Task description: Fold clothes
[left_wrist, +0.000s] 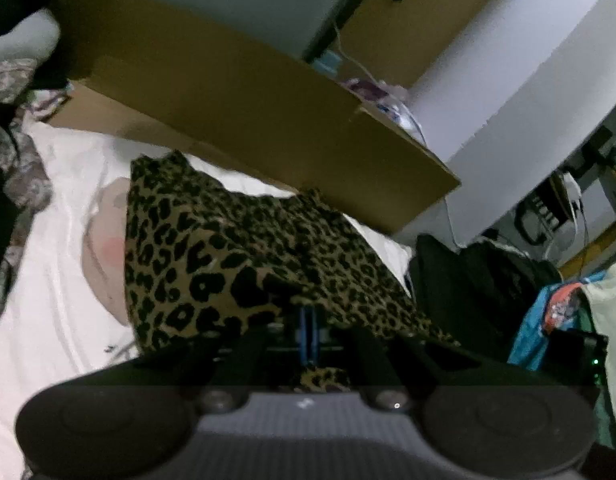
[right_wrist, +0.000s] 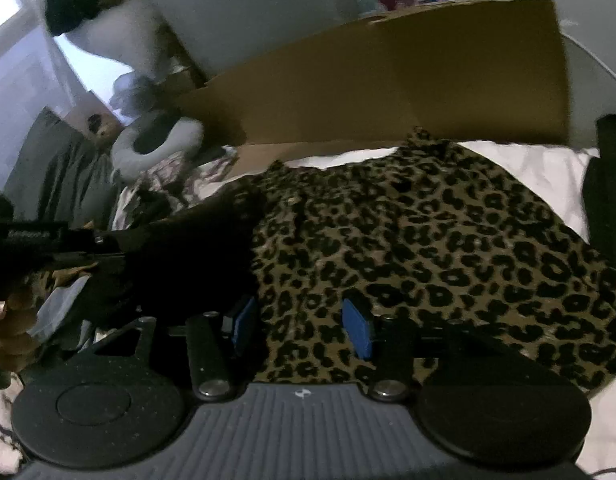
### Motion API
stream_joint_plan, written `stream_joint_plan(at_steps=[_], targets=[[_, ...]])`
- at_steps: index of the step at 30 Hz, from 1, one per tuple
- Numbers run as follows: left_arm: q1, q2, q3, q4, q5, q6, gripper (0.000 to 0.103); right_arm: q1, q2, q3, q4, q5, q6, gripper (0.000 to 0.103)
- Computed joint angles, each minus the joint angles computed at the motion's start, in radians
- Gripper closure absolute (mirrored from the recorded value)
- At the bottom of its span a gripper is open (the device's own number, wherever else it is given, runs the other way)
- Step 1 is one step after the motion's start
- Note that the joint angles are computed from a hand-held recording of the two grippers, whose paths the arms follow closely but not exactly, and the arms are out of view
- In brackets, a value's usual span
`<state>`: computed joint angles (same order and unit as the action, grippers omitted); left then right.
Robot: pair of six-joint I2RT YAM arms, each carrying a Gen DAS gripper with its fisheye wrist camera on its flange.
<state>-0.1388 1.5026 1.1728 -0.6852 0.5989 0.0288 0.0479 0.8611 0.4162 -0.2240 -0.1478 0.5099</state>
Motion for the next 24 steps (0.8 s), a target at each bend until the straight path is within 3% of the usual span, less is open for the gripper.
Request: stream_joint_plan(at_steps=[12,24], targets=[[-0.11,0.005,0.032,-0.029,-0.001,-0.064,0.1,0.195,0.066,0.032,0.115,0.039,0.055,0.046],[-0.177,0.003,0.038,-0.017,-0.002,-0.143,0.1,0.228,0.135,0.057,0.204,0.037,0.088,0.045]])
